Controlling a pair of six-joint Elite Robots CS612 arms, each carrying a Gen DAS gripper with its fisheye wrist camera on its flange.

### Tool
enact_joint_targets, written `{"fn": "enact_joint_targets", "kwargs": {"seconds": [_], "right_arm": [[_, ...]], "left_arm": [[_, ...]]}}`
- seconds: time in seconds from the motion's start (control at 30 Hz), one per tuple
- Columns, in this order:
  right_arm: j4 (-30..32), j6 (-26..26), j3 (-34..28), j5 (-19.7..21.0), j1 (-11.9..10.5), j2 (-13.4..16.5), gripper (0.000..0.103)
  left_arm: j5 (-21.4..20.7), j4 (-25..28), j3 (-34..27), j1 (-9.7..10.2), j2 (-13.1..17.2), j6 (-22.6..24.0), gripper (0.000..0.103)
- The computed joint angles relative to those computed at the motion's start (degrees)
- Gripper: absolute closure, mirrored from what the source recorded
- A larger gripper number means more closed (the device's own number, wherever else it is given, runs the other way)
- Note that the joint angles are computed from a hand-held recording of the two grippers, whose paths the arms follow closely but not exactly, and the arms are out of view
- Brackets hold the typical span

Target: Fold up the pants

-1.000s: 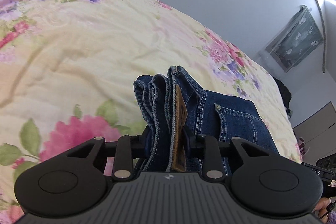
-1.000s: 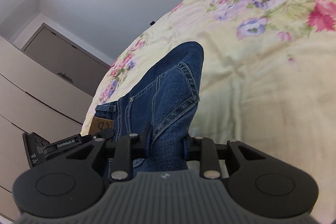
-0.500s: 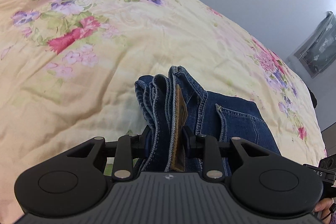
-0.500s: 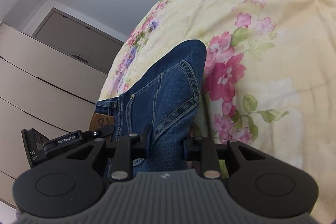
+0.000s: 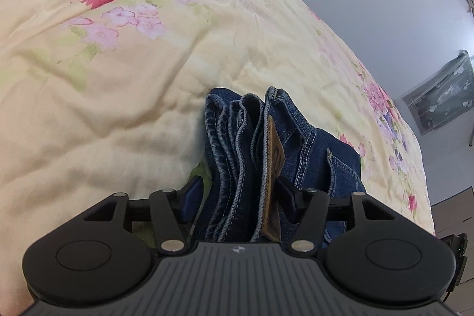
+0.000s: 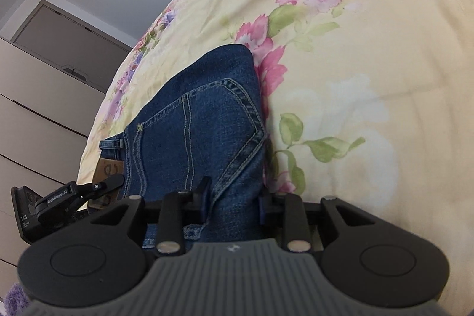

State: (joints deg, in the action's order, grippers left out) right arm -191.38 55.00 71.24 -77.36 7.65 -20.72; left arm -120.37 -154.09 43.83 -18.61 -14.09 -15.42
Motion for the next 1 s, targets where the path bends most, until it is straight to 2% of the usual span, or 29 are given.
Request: {"fn": "enact_joint_targets", "kwargs": {"seconds": [0.1, 0.17, 0.27, 0.33, 0.47, 0.57, 0.73, 0.87, 1.0], "right_arm": [[4.0, -1.7, -0.4, -0.3, 0.1, -0.9, 0.075], [6.3, -3.0, -0.2, -1.7, 0.4, -1.9, 0.071], [12.6, -7.9, -0.3, -7.2, 1.4, -3.7, 0.057], [14.3, -11.4, 1.0, -10.6, 2.0, -5.4, 0.056], [11.0, -13.6, 5.2, -13.2, 2.9, -8.9, 0.054], [8.0, -16.8, 8.5, -15.4, 4.0, -11.7, 0.045], [4.0, -22.2, 12.8, -18.3, 6.1, -16.0, 0.043], [1.5, -26.4, 15.1, -22.9, 8.5, -18.4, 0.037], [-0.8, -30.9, 16.3, -29.6, 11.6, -19.5, 0.031]], "left_arm": [[3.6, -0.1, 3.0, -0.61, -2.3, 2.3, 0.032], [6.8, -1.6, 5.9, -1.06, -4.4, 4.4, 0.035], [10.5, -4.8, 9.7, -1.33, -7.2, 5.9, 0.037], [11.6, -7.0, 12.2, -1.28, -9.2, 6.6, 0.037], [14.7, -11.7, 17.5, -1.44, -13.5, 9.3, 0.037], [16.9, -15.5, 21.7, -1.57, -17.0, 12.1, 0.037], [21.4, -20.1, 27.9, -1.78, -22.4, 18.4, 0.037], [24.0, -24.4, 32.9, -1.54, -26.5, 23.3, 0.036], [25.7, -30.2, 38.7, -1.43, -29.9, 24.9, 0.033]]}}
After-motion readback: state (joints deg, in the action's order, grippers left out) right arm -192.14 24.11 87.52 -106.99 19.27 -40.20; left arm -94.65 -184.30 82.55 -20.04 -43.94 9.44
